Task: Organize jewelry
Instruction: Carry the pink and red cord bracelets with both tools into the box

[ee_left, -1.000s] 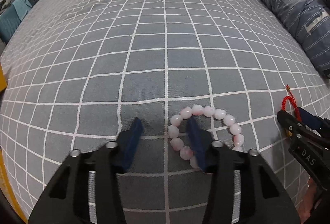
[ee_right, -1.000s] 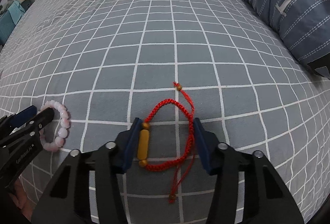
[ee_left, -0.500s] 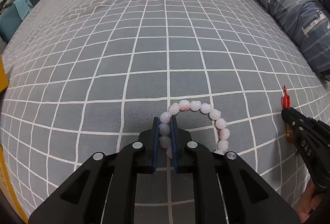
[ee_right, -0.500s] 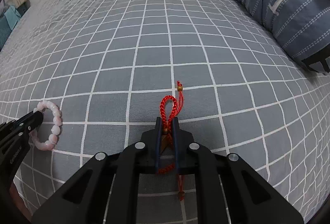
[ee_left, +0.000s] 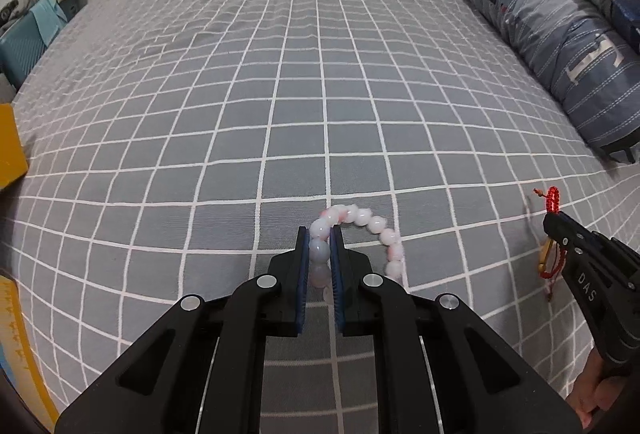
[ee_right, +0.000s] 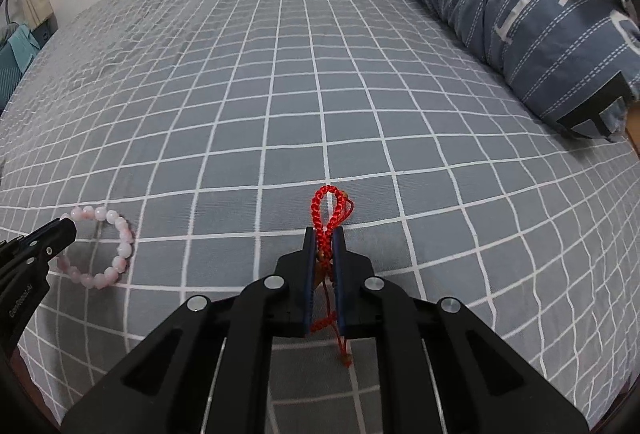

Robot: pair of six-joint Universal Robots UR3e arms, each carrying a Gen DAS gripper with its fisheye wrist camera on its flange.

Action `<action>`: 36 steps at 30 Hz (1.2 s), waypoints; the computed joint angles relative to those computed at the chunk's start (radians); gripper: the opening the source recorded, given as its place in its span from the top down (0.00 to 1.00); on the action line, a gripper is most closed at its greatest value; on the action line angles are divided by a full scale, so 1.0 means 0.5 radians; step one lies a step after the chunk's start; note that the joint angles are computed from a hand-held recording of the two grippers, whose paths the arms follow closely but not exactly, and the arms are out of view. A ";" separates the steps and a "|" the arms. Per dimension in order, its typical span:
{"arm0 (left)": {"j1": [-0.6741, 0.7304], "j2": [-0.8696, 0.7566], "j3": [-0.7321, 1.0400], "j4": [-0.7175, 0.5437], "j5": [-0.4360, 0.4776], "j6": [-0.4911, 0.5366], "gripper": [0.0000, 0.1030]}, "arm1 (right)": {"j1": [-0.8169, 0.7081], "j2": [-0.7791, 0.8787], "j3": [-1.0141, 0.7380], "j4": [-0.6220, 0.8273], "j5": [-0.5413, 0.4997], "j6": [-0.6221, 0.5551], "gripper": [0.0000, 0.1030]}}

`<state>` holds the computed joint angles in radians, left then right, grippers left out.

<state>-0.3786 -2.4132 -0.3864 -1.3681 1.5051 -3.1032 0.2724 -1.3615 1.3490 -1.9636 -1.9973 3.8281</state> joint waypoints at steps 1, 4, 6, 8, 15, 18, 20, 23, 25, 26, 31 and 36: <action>0.004 0.060 -0.079 0.035 -0.012 0.008 0.91 | 0.018 -0.009 -0.013 0.022 -0.015 0.016 0.93; 0.019 0.152 -0.156 0.052 -0.044 0.014 0.91 | 0.090 -0.032 -0.070 0.106 -0.077 0.075 0.93; 0.025 0.204 -0.194 0.055 -0.062 0.023 0.91 | 0.139 -0.045 -0.106 0.161 -0.115 0.114 0.93; 0.036 0.309 -0.304 0.088 -0.084 0.032 0.91 | 0.204 -0.051 -0.168 0.236 -0.163 0.159 0.93; 0.092 0.703 -0.721 0.168 -0.137 0.082 0.90 | 0.448 -0.024 -0.444 0.555 -0.290 0.384 0.93; 0.136 0.888 -0.900 0.165 -0.155 0.144 0.91 | 0.556 0.006 -0.563 0.695 -0.333 0.496 0.93; 0.172 1.006 -1.018 0.158 -0.155 0.175 0.91 | 0.617 0.032 -0.635 0.773 -0.340 0.558 0.93; 0.236 1.173 -1.202 0.195 -0.154 0.219 0.91 | 0.703 0.082 -0.744 0.876 -0.348 0.633 0.93; 0.291 1.291 -1.312 0.209 -0.151 0.248 0.90 | 0.764 0.133 -0.845 0.954 -0.359 0.692 0.93; 0.319 1.334 -1.351 0.210 -0.148 0.264 0.90 | 0.792 0.163 -0.903 0.991 -0.364 0.717 0.93; 0.439 1.515 -1.517 0.209 -0.113 0.344 0.90 | 0.876 0.299 -1.159 1.139 -0.376 0.792 0.93; 0.538 1.643 -1.635 0.207 -0.094 0.415 0.90 | 0.945 0.559 -1.654 1.368 -0.384 0.827 0.93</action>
<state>-0.1096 -1.5918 -1.2042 -1.2645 1.4579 -2.8959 0.7450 -1.0820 0.5220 -1.2795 -2.1890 4.2414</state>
